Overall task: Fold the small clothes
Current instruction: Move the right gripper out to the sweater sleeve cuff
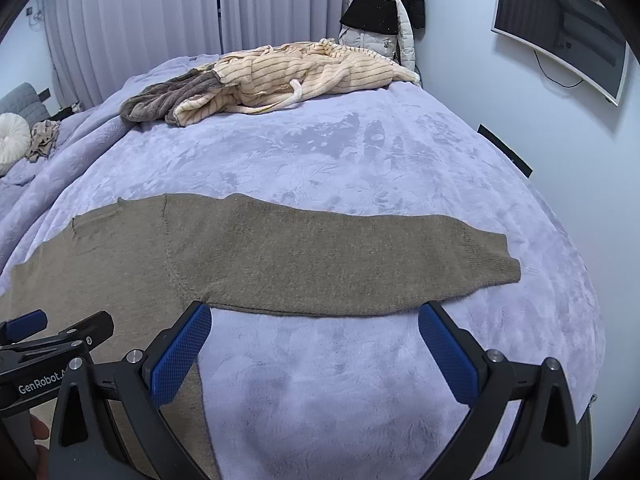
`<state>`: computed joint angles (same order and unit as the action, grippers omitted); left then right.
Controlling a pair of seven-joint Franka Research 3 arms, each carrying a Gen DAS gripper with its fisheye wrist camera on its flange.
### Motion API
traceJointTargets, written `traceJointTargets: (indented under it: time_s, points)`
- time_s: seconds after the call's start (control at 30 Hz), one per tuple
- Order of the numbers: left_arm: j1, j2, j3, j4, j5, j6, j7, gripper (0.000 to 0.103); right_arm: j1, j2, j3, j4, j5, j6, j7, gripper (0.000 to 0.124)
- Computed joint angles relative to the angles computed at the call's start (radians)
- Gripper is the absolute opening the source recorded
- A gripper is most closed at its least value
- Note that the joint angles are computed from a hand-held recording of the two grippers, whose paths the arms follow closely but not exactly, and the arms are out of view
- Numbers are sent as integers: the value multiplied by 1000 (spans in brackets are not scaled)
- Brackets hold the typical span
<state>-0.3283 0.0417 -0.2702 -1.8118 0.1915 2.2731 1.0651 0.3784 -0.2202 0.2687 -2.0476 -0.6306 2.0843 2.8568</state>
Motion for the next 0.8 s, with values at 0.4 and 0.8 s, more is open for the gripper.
traceJointTargets:
  time_s: [0.4,0.8]
  points:
    - [-49,98,-19,123,41,-38,-8,103,-58,-81,-7,-89,12,7,9,103]
    - [-104,210,-23,259,76,-88,-17,103,-114,-135,-8,-160,26,24,-5,103]
